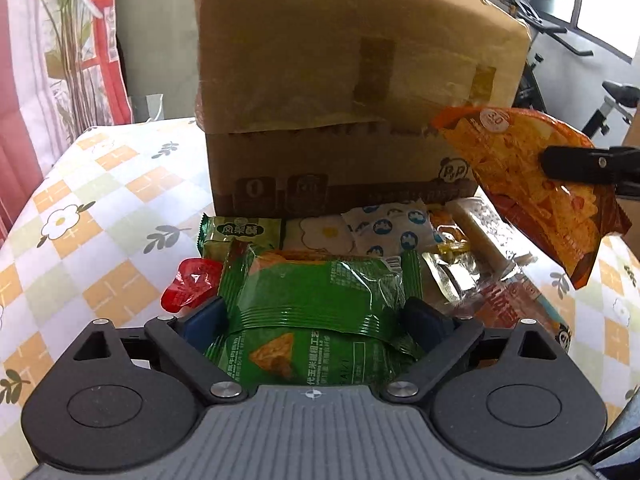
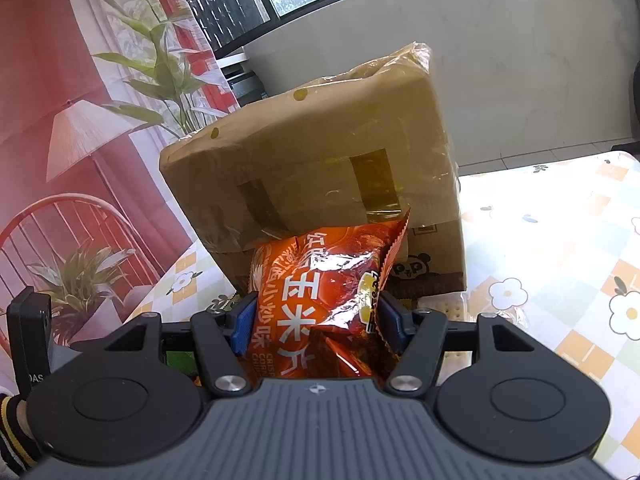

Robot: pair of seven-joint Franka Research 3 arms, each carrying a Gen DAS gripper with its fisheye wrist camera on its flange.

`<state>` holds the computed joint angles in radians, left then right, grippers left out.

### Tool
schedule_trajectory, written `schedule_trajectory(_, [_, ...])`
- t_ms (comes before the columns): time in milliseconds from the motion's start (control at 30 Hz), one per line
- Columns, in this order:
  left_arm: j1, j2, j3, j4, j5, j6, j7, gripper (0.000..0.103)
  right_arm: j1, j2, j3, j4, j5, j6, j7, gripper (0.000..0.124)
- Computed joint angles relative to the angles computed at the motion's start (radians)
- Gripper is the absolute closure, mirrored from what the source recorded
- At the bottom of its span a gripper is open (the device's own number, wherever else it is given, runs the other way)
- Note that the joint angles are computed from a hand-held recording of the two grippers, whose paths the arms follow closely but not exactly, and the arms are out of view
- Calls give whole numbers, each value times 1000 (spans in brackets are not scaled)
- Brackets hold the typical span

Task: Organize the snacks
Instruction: 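Lift both bags and carry them toward the box, then open both tools over the box to drop the green and orange bags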

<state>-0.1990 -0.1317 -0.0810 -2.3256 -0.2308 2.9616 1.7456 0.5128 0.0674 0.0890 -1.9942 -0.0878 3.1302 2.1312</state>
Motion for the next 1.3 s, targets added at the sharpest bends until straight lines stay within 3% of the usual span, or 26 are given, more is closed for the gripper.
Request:
schedule_trajectory(167, [-36, -36, 26, -9, -76, -8, 80, 23, 5, 2, -3, 6, -9, 2, 8, 61])
schedule_trajectory(400, [-100, -148, 90, -58, -138, 47, 106, 24, 7, -16, -3, 4, -15, 42, -7, 61])
schedule_trajectory(567, [-145, -216, 140, -48, -99, 123, 81, 24, 14, -29, -19, 21, -90, 93, 40, 61])
schedule_trajectory(633, [-161, -217, 157, -21, -72, 161, 70, 23, 0, -28, 0, 36, -44, 113, -4, 61])
schedule_trajectory(767, [-191, -156, 186, 93, -7, 204, 50, 23, 20, -3, -33, 116, -29, 112, -56, 61])
schedule_trajectory(867, [-144, -70, 144, 208, 75, 217, -3, 23, 137, 49, -201, 236, -209, 73, 58, 61])
schedule_trajectory(967, [-51, 30, 64, 330, 172, 205, -96, 22, 161, 133, -263, 380, -272, 29, 70, 61])
schedule_trajectory(1033, [72, 97, -30, 417, 432, 186, -327, 22, 170, 210, -292, 500, -298, -29, 62, 61])
schedule_trajectory(1100, [96, 163, -52, 512, 579, 136, -462, 22, 142, 299, -272, 637, -294, -115, 0, 61])
schedule_trajectory(1200, [89, 244, -54, 618, 620, 82, -510, 22, 106, 417, -238, 818, -264, -245, -93, 61])
schedule_trajectory(1300, [90, 318, -69, 705, 601, 42, -480, 21, 74, 526, -199, 983, -190, -353, -129, 61])
